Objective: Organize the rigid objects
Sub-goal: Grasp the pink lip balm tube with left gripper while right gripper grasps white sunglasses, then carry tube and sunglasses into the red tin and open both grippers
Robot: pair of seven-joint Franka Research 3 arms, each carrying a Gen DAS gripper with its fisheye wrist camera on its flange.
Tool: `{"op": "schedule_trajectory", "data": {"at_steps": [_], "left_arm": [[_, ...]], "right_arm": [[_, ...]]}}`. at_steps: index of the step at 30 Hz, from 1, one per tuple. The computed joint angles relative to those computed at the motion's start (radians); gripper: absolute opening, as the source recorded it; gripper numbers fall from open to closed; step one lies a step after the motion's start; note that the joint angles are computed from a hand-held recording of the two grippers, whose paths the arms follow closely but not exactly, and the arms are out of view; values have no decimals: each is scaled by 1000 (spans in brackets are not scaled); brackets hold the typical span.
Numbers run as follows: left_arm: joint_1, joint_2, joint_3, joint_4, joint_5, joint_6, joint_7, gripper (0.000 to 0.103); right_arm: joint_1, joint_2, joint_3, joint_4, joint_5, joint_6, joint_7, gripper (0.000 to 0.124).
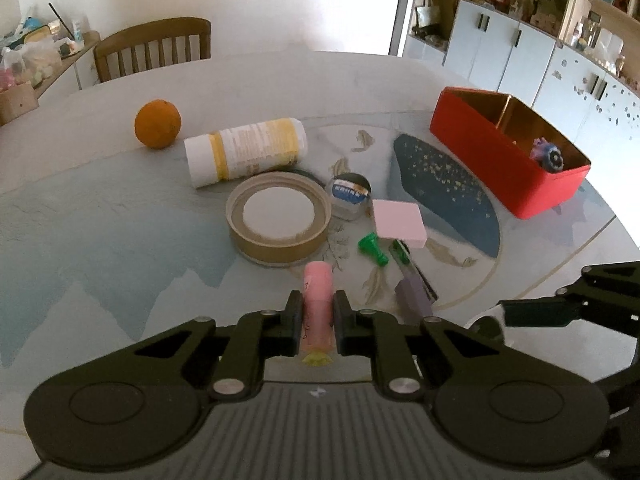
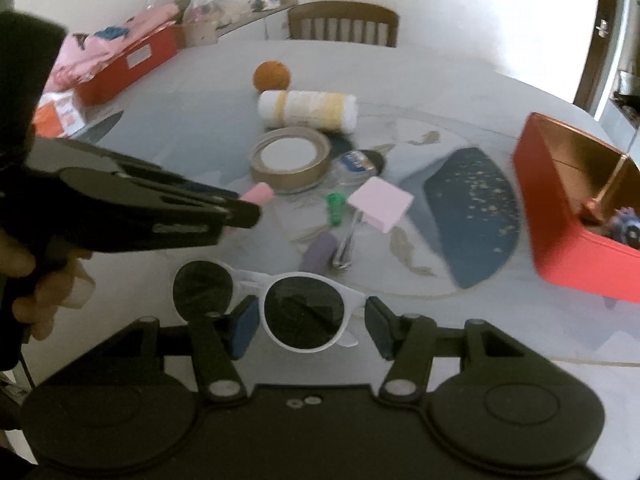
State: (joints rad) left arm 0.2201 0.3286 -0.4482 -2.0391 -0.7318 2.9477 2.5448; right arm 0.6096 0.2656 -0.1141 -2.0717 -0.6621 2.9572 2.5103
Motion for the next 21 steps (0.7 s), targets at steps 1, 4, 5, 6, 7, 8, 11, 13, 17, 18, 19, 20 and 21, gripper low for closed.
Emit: {"op": "schedule_trajectory", "data": {"at_steps": [1,4,5,6,7,8,11,13,17,18,19,20,21], "left_arm": [[7,-5,-7,0,-11,-3,5,15],[14,-21,-16,0,-48,-11,22,15],[14,-28,-16,0,-63,-14,31,15],[9,-33,-12,1,-76,-18,37,15],[5,-40,-8,3,-90,-26,43,15],[-4,-47,0,4,-101,-30,47,15],[-28,-69,18,11,-144,-47,73,15],[-54,-84,42,16,-152,-66,65,15],[-100,-106,72,30,-196,-88,91,15],[-112,-110,79,35,-207,-93,98,15],[-124,-113,86,40,-217,-95,104,15],[-137,-116,92,44,-222,-93,108,15],[-151,-116,100,50,-220,-93,102,15]], "right_arm": [[8,-10,-12,-8,-15,-1,20,57],[11,-43,-32,-32,-79,-2,96,57],[8,-55,-35,-40,-107,-3,127,57],[1,-64,-32,-43,-128,-6,149,57],[-8,-74,-27,-49,-146,-11,167,57],[-17,-84,-23,-53,-165,-16,186,57],[-52,-115,-6,-69,-209,-27,230,57],[-79,-136,8,-80,-227,-30,249,57],[-135,-174,38,-97,-270,-35,275,57],[-149,-183,44,-100,-286,-35,286,57],[-165,-193,51,-105,-296,-34,290,57],[-180,-200,59,-108,-306,-34,296,57],[-196,-208,65,-110,-322,-34,307,57]]}}
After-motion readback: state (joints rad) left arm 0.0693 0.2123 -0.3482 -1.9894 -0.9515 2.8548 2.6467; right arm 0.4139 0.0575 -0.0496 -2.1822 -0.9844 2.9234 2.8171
